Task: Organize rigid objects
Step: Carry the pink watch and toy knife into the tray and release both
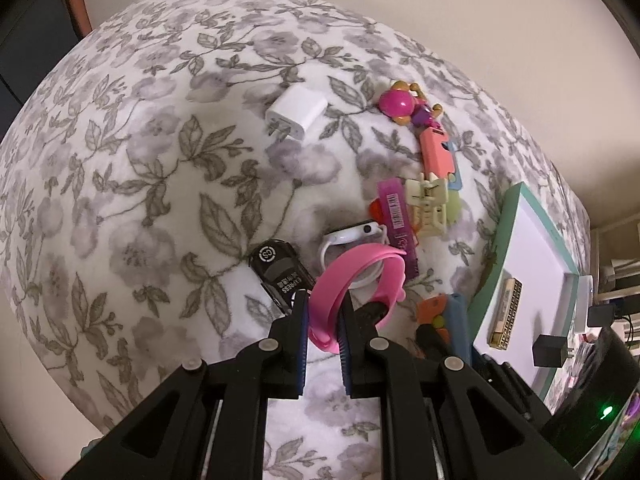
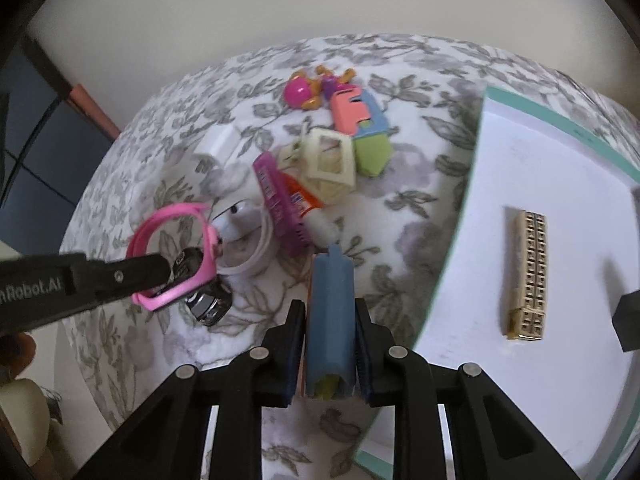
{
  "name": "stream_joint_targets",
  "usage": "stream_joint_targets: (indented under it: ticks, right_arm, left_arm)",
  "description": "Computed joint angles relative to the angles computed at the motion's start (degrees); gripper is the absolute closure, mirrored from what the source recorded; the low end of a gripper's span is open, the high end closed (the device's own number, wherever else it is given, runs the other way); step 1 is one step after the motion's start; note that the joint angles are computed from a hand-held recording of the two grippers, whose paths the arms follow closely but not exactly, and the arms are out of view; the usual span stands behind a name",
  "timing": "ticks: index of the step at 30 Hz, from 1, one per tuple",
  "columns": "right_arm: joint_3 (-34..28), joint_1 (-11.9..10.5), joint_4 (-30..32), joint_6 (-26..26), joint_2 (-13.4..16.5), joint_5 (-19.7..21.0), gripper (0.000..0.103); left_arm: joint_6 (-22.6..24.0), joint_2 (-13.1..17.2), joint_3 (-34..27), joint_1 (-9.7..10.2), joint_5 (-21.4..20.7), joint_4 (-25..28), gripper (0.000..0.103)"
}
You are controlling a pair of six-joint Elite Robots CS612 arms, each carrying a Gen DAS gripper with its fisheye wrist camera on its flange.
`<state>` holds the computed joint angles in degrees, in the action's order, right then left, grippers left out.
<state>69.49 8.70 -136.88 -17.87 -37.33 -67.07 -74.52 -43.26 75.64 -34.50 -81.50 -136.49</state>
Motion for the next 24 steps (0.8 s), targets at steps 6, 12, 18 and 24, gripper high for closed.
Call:
stream_joint_targets:
  ticks: [6, 12, 18, 24]
  right_arm:
    - [1.27, -1.76, -5.86, 4.61, -1.71, 3.07, 0.079]
    - [3.59, -3.34, -13.44, 7.82, -4.15, -0.5, 0.079]
    - [4.64, -4.62, -16.43, 8.69, -5.6, -5.72, 0.079]
    - [4.98, -5.66, -16.19, 8.41, -6.14, -7.69, 0.079]
  left_arm:
    - [0.81, -0.29, 0.15, -0.4, 0.9, -1.95, 0.089]
    - [4.85, 1.03, -3.13, -1.37, 1.94, -2.93, 0.089]
    - [10.75, 3.41, -8.4, -2.64, 2.65, -2.47, 0.089]
    - [15.01, 6.25, -13.63, -3.58, 1.22, 0.15, 0.089]
